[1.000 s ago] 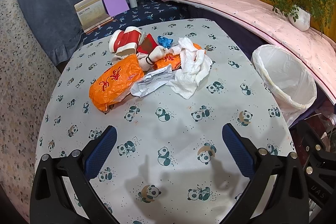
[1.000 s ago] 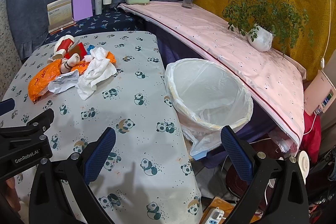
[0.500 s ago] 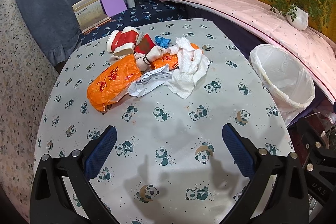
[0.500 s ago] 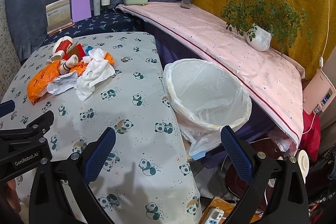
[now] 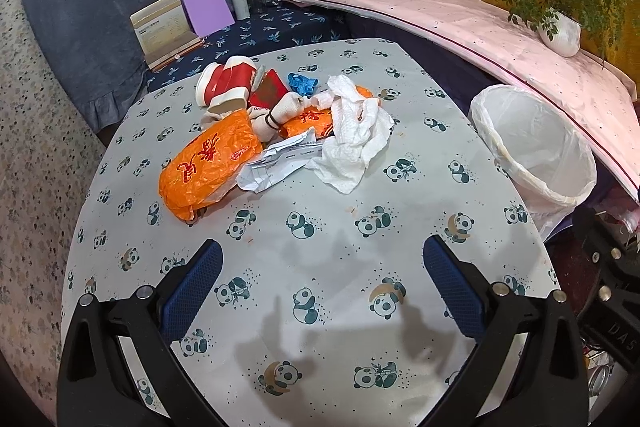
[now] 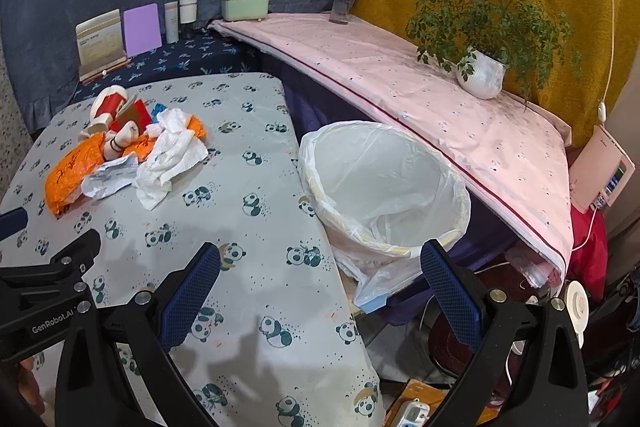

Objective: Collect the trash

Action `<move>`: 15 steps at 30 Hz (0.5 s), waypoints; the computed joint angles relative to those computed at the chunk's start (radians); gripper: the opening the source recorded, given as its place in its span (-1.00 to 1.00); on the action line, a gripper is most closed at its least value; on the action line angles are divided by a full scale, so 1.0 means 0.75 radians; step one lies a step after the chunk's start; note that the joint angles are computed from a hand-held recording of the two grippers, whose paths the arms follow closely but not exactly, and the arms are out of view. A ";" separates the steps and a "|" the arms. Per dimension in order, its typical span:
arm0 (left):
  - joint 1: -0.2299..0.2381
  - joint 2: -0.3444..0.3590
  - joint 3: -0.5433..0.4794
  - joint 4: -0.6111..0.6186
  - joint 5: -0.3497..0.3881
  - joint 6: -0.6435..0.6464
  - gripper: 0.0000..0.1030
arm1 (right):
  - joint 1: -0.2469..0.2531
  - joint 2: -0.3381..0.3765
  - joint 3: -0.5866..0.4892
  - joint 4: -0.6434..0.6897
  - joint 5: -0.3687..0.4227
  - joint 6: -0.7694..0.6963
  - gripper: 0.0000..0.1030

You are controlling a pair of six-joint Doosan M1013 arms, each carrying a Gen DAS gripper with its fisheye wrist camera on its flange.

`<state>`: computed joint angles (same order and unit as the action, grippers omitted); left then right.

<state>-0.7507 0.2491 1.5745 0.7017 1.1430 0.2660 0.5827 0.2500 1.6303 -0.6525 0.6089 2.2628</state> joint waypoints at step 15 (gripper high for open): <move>0.124 -0.057 0.115 0.026 -0.123 -0.078 0.86 | 0.017 0.088 -0.095 0.028 -0.004 0.026 0.86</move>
